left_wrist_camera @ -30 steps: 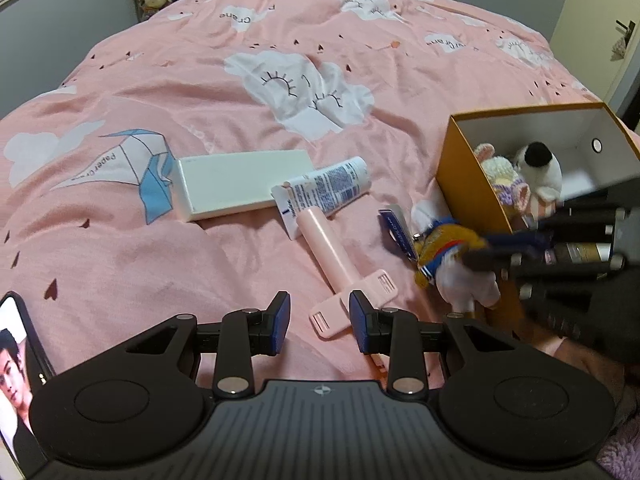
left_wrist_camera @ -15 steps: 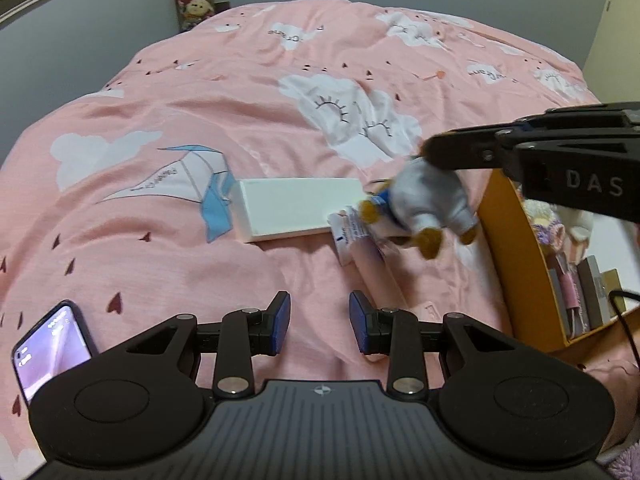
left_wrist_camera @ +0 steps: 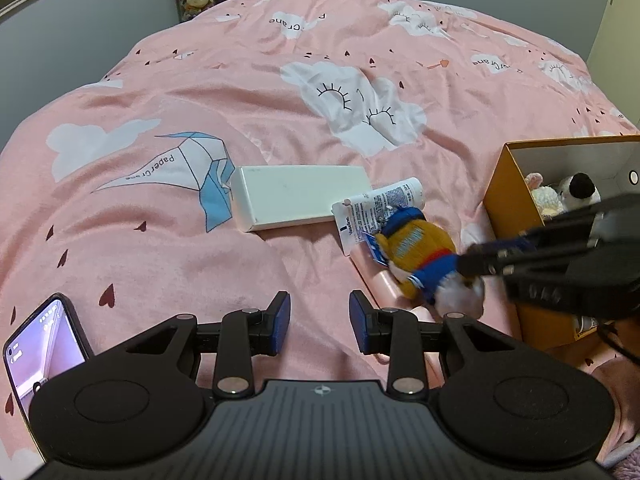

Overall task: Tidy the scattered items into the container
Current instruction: 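Lift the bear plush with the right tool while the left tool grasps the white lotion tube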

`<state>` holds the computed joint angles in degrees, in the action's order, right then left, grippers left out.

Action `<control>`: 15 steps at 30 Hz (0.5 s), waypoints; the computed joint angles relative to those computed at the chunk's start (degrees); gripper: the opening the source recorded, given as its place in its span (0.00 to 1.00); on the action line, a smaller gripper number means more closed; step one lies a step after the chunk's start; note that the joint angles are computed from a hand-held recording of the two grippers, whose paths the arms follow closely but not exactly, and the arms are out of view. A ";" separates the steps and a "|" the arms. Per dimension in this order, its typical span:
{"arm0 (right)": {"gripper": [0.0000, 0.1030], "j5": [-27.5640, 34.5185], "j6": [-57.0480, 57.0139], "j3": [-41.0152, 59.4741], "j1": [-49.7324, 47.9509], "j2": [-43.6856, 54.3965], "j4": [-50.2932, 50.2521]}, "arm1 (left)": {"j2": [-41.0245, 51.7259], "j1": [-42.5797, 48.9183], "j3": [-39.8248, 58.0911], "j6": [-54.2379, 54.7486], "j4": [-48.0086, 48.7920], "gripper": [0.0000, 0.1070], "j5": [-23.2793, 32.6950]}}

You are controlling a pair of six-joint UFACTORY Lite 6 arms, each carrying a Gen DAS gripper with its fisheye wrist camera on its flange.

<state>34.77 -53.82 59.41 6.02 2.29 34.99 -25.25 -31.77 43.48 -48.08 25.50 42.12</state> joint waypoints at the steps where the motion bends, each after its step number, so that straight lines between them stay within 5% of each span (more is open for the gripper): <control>1: 0.18 -0.68 0.26 -0.51 -0.15 -0.41 -0.73 | 0.06 0.02 -0.04 0.07 -0.02 0.35 -0.09; 10: 0.23 3.98 -8.69 -0.07 -0.99 -1.74 6.31 | 3.45 -0.18 1.37 -0.38 0.60 0.35 -1.35; 15: 0.33 1.22 -5.94 -0.35 2.39 2.42 4.86 | 4.46 0.49 1.34 0.70 -0.35 0.35 -2.25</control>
